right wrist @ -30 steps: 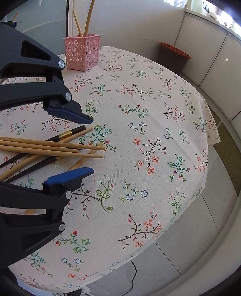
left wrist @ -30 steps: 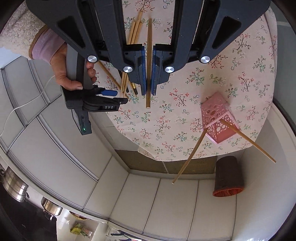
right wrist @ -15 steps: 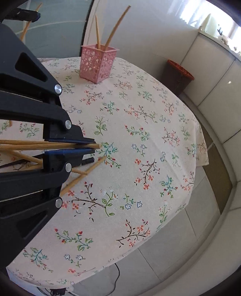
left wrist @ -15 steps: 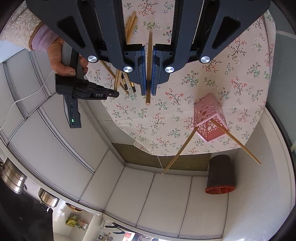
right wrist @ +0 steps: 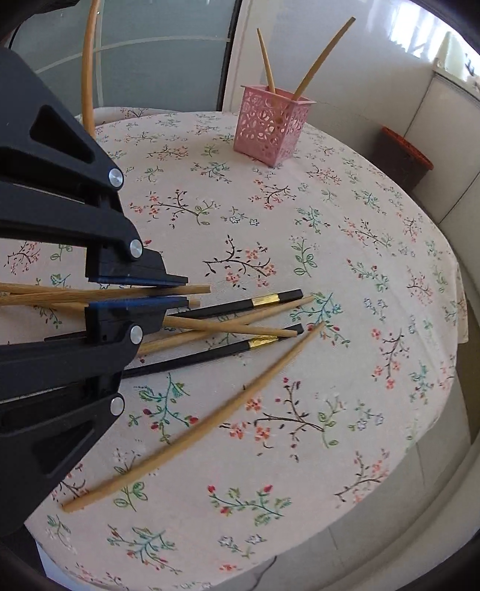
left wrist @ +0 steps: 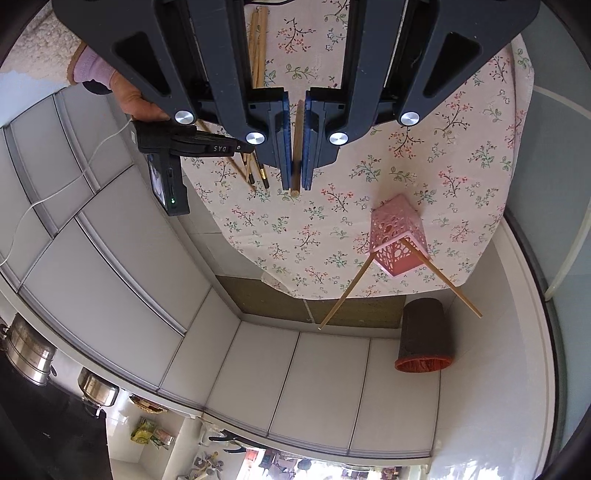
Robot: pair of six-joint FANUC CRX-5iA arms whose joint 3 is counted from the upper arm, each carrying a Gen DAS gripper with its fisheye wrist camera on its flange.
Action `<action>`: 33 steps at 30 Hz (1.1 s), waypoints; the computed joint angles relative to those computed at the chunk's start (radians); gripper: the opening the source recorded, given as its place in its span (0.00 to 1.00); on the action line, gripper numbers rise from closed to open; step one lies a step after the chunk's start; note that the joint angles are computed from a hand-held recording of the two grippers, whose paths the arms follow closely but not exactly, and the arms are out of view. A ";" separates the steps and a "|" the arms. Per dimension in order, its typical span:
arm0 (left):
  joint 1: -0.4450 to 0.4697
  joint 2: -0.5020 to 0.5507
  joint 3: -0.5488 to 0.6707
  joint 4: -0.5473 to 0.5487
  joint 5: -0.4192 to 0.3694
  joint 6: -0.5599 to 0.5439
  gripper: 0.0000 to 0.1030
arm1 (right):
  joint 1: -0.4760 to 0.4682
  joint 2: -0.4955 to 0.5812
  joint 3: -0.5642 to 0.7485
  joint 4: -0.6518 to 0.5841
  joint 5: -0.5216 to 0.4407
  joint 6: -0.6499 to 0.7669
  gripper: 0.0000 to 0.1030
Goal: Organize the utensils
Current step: 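Carry both held chopsticks upright toward the pink mesh cup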
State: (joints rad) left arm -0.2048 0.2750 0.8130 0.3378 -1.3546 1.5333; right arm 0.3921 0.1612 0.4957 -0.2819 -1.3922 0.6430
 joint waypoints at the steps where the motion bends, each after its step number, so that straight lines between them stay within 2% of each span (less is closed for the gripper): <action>1: 0.003 -0.002 -0.002 0.001 0.001 0.003 0.04 | -0.012 0.000 0.000 -0.028 0.001 -0.001 0.09; 4: 0.007 -0.003 -0.004 0.002 0.001 0.011 0.04 | -0.005 0.000 -0.001 -0.001 -0.001 -0.001 0.09; 7: 0.009 -0.003 -0.010 0.004 0.003 0.013 0.04 | 0.014 -0.005 -0.008 0.052 0.004 0.008 0.05; 10: 0.009 0.005 -0.002 0.007 -0.003 0.022 0.04 | 0.003 0.011 0.023 0.032 -0.026 0.019 0.03; 13: 0.013 0.004 -0.010 0.011 -0.001 0.017 0.04 | 0.000 0.042 0.074 0.002 -0.078 0.047 0.09; 15: 0.015 0.003 -0.013 0.014 -0.001 0.017 0.04 | 0.018 0.054 0.086 0.026 -0.088 0.051 0.22; 17: 0.018 0.003 -0.014 0.016 -0.001 0.016 0.04 | 0.034 0.069 0.098 0.047 -0.095 0.049 0.26; 31: 0.045 -0.013 -0.063 0.047 0.023 0.012 0.05 | 0.038 0.137 0.161 0.015 -0.164 0.038 0.26; 33: 0.048 -0.014 -0.066 0.051 0.026 0.013 0.05 | 0.045 0.147 0.168 0.027 -0.170 0.036 0.22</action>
